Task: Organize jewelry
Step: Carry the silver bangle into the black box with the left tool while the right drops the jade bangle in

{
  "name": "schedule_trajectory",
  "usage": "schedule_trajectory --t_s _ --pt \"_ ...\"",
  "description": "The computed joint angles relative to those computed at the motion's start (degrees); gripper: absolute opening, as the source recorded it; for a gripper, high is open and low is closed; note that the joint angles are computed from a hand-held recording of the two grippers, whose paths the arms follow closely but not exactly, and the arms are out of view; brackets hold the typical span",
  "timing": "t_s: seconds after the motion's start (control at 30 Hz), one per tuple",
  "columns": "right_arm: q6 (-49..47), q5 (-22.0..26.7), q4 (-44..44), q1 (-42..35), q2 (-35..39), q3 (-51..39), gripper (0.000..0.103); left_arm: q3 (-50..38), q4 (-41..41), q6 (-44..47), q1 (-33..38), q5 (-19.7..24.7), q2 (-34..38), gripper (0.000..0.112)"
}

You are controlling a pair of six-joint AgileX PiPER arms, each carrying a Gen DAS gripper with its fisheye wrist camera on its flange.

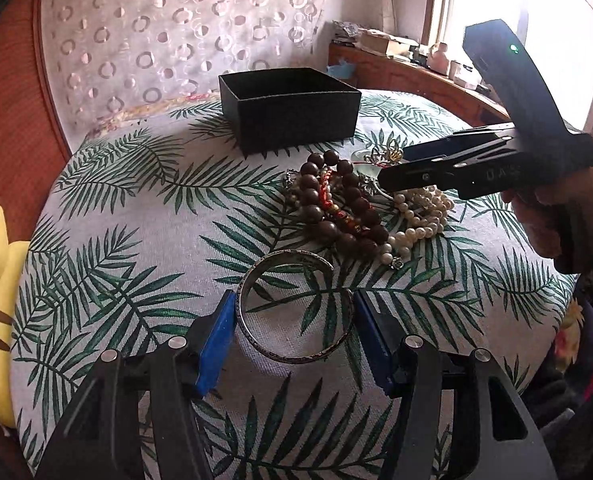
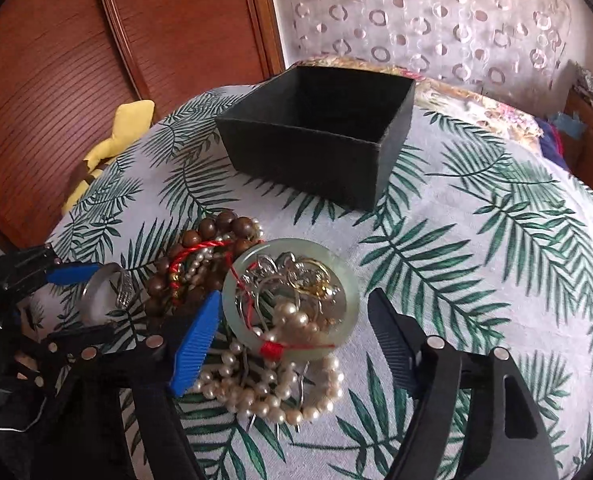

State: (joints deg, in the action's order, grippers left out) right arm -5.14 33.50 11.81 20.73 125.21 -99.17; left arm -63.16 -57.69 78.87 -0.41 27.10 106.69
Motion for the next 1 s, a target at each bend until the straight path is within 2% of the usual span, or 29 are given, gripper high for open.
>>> schedule_trajectory --t_s 0.17,0.33,0.53,0.8,0.93,1.0 --pt "0.51 -0.3 -2.4 0.8 -0.2 0.13 0.074 -0.18 -0.92 0.8 0.51 0.25 0.34 0.056" --pt "0.34 -5.84 -3.96 1.68 -4.12 4.84 0.074 -0.83 -2.75 2.06 1.06 0.77 0.16 0.056" --pt "0.86 -8.4 -6.65 2.32 -7.27 6.25 0.074 -3.53 -2.81 0.74 1.3 1.67 -0.37 0.056" --pt "2.05 -4.81 -10.4 1.72 -3.91 -3.3 0.074 -10.29 -1.53 -3.44 1.79 2.76 0.73 0.056" --pt "1.41 -0.23 -11.23 0.84 0.96 -13.45 0.074 -14.17 -0.14 -5.85 2.05 2.97 1.99 0.056" --pt "0.72 4.02 -11.5 0.43 5.23 -21.93 0.074 -16.78 1.17 -7.81 2.15 3.46 2.98 0.056"
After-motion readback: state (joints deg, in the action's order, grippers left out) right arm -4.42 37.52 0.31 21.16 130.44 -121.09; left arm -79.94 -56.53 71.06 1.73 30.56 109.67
